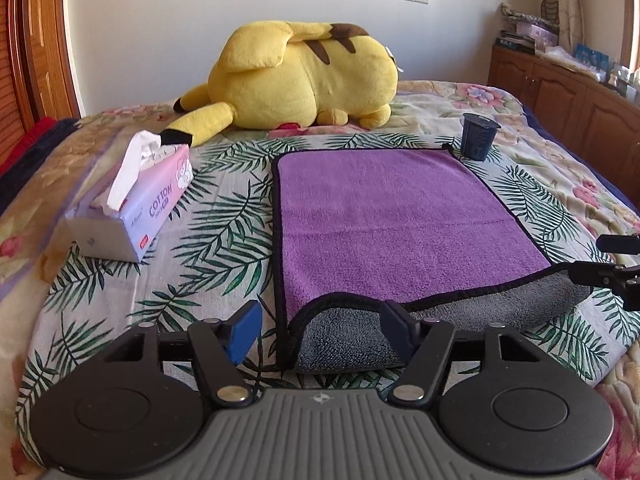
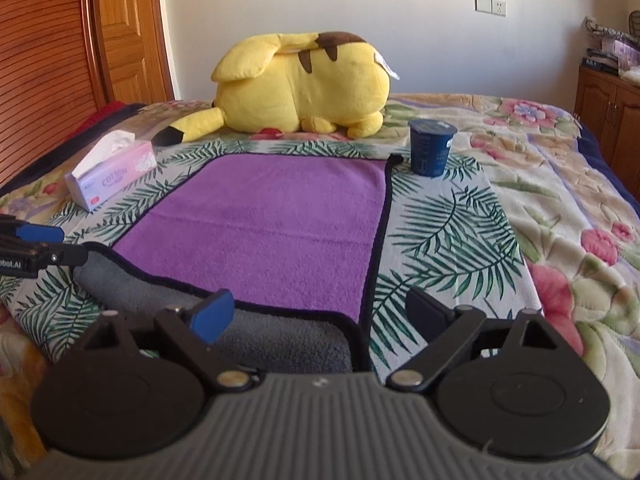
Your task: Fold towel
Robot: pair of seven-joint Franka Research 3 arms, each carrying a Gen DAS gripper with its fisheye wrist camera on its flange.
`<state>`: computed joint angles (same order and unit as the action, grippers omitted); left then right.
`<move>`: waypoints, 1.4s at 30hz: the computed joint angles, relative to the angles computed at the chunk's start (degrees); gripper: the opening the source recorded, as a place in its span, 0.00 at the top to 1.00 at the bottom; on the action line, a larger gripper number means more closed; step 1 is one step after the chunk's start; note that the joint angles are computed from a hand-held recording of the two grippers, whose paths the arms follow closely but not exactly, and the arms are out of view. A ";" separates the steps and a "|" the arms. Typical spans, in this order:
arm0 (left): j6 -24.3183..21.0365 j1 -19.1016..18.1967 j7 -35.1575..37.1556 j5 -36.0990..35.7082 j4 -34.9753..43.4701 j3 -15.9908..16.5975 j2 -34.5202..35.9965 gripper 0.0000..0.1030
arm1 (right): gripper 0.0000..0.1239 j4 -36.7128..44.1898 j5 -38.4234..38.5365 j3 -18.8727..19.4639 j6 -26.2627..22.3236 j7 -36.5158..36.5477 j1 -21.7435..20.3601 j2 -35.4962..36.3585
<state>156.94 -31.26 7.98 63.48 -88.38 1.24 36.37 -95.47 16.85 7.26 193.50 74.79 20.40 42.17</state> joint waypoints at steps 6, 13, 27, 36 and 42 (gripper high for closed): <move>1.70 0.75 1.05 -1.92 0.08 -0.27 0.68 0.62 | 0.29 1.22 -0.40 1.72 -4.05 0.30 -2.16 0.41; 2.57 0.76 2.25 -4.65 -0.15 -0.12 1.01 0.73 | 0.34 2.17 -0.22 4.47 -7.53 0.02 -5.01 0.79; 1.68 0.40 4.52 -7.31 -0.36 0.24 1.39 0.85 | 0.47 3.21 1.75 9.58 -11.75 -4.61 -9.19 1.27; 1.89 -0.20 2.08 -4.95 -0.64 1.00 1.03 1.00 | 0.66 3.22 3.63 11.83 -11.87 -7.69 -10.86 1.35; 1.41 0.03 2.09 -4.89 -0.47 0.64 1.16 1.00 | 0.80 2.90 3.91 12.29 -10.87 -9.34 -11.07 1.29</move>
